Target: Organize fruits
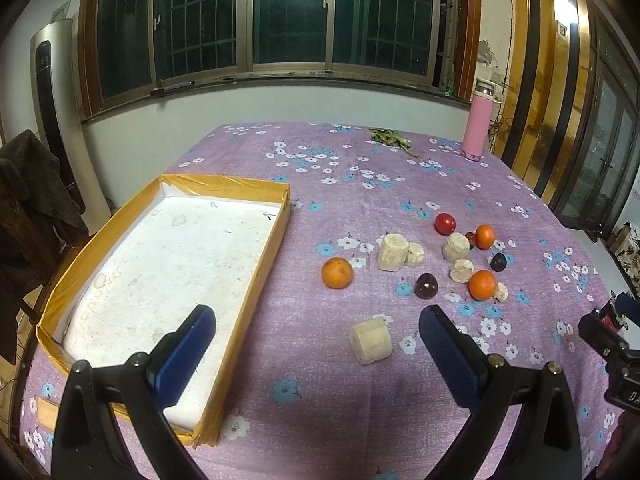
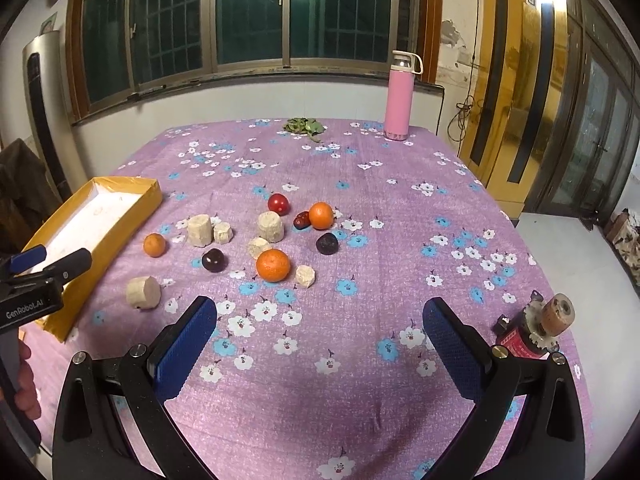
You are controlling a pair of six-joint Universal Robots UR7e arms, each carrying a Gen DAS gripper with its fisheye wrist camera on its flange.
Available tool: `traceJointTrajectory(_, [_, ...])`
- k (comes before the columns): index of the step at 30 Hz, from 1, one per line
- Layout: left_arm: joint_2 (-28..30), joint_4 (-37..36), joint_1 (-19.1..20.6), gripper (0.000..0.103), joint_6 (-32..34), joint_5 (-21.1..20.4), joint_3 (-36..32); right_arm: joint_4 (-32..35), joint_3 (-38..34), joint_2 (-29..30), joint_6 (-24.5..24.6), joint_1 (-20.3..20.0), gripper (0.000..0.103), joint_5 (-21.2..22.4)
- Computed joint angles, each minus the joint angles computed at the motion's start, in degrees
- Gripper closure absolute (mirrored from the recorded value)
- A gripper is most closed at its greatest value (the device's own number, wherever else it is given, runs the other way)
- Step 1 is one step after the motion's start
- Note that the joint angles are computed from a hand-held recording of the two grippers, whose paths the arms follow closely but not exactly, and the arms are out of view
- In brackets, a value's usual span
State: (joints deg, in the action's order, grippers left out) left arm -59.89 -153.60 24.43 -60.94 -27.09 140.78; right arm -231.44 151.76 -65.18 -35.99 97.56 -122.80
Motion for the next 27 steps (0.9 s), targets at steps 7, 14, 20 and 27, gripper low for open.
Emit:
traceJointTrajectory(7, [-0.2, -0.7, -0.2, 0.0, 0.6, -0.1, 0.1, 0.0, 0.4, -0.2, 0.2, -0.1, 0.0, 0.4])
traceJointTrajectory(14, [-0.2, -2.6, -0.3, 0.0, 2.2, -0.7, 0.2, -0.2, 0.6, 0.0, 0.0, 0.2, 0.0, 0.3])
traceJointTrajectory(20, [0.3, -4.0, -0.4, 0.0, 3.1, -1.2, 0.1, -0.3, 0.7, -0.1, -0.1, 0.2, 0.0, 0.4])
traceJointTrajectory(27, [0.6, -6.1, -0.5, 0.0, 4.5, -1.4, 0.3, -0.4, 0.7, -0.1, -0.4, 0.3, 0.0, 0.4])
